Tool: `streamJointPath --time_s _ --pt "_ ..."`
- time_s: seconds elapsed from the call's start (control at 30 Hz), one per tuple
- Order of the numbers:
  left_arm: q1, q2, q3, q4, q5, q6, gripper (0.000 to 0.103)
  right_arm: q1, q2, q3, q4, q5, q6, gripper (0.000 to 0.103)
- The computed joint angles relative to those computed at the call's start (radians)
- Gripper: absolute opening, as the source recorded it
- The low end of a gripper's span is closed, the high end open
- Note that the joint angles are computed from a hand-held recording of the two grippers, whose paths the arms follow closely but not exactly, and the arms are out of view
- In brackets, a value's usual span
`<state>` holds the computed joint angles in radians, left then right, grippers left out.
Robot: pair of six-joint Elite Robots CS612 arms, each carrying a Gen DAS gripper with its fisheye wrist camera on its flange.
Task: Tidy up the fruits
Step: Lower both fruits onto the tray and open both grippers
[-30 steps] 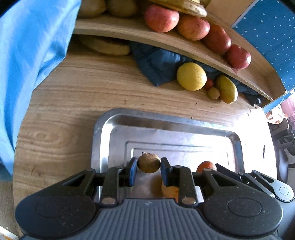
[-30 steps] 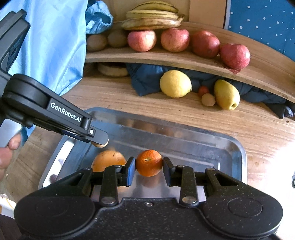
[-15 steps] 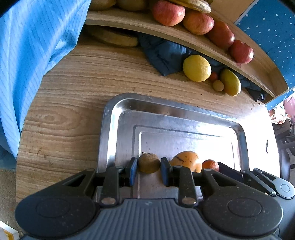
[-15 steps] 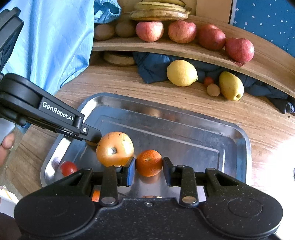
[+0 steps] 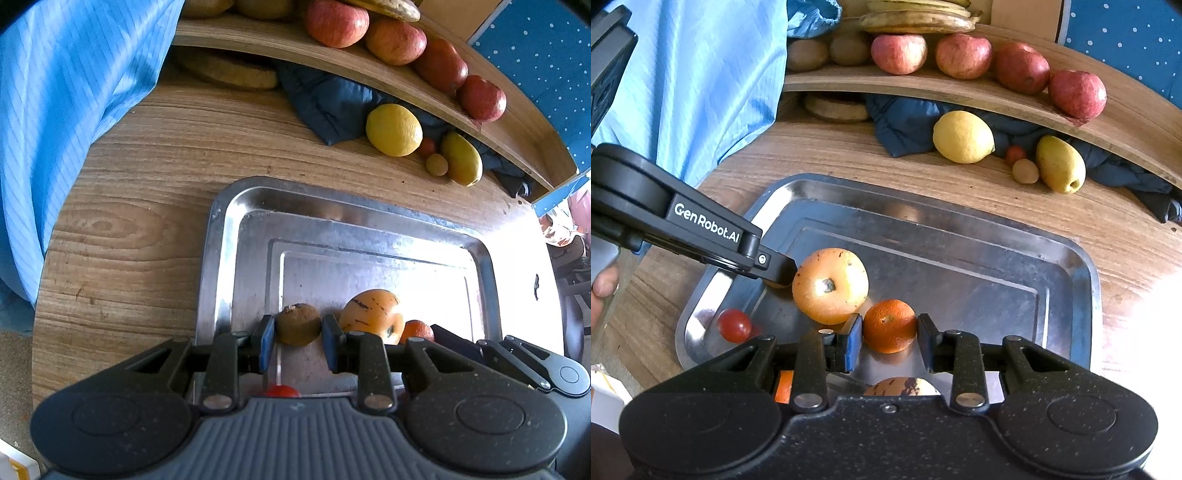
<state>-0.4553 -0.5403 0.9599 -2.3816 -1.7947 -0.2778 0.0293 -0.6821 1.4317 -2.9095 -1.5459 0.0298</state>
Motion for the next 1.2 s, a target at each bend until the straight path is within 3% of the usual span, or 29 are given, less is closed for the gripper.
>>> streamJointPath --time_s 0.47,0.67,0.9,1.2 --pt "-0.005 -0.023 0.038 -0.02 0.018 -0.006 0.033 0.004 -0.012 0.022 -0.026 -0.013 0.01 0.035" --pt "-0.007 -0.044 0.067 -0.042 0.041 -0.019 0.047 0.004 -0.023 0.041 -0.058 -0.015 0.004 0.036" --pt "-0.008 -0.078 0.118 -0.089 0.05 -0.024 0.069 0.003 -0.044 0.08 -0.111 0.0 0.003 0.046" --pt "-0.018 -0.132 0.207 -0.157 0.065 0.02 0.089 0.001 -0.083 0.154 -0.176 0.015 0.035 0.063"
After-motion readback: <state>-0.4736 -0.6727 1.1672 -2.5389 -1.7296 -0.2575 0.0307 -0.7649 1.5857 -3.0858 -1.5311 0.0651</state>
